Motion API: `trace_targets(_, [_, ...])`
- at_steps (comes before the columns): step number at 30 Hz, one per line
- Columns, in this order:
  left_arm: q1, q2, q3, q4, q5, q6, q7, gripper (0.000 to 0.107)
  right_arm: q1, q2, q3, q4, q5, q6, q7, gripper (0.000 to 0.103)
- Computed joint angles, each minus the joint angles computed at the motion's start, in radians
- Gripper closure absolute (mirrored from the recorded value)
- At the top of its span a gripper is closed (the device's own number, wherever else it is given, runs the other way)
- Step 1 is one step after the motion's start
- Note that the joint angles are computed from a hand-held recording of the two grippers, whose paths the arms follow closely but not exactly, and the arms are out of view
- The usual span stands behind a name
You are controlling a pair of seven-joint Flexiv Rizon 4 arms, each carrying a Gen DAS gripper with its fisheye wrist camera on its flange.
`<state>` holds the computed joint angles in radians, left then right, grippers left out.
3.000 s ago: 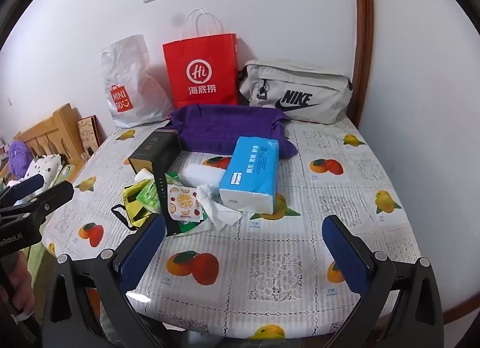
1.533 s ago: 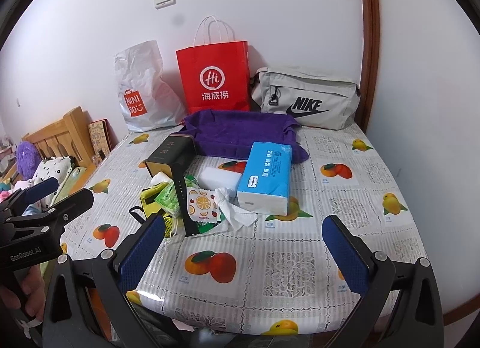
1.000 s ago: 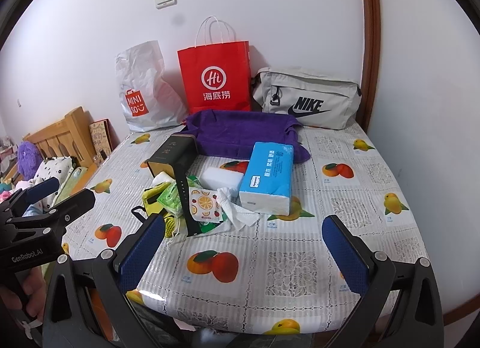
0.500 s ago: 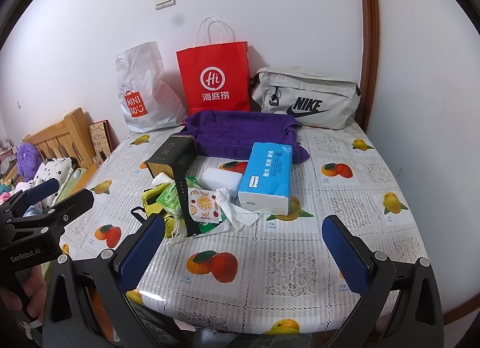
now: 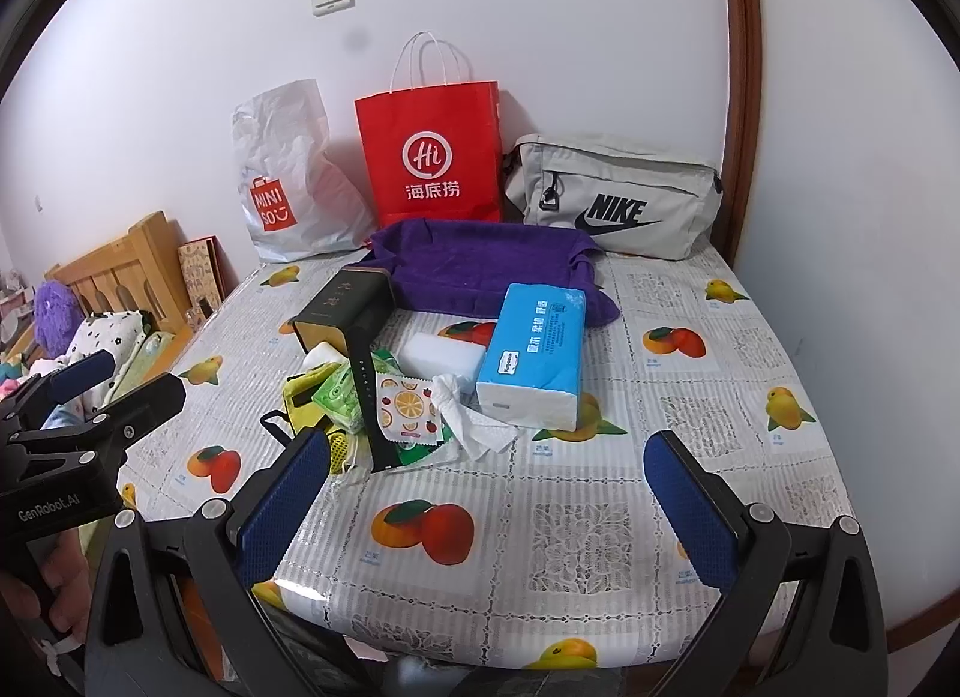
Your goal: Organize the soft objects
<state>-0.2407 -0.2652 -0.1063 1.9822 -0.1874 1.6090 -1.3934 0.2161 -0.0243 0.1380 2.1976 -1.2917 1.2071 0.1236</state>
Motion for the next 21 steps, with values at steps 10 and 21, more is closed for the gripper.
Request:
trace_targets(10, [-0.005,-0.013,0.013,-0.011,0.005,-0.001,-0.012,0.004,-0.009,-0.005,-0.009,-0.004,-0.041,0.007,0.016,0.0])
trace_targets(21, [0.034,-0.122,0.009,-0.083,-0.014,-0.105,-0.016,0.006,-0.042,-0.094,-0.057,-0.012,-0.08,0.137,0.064,0.0])
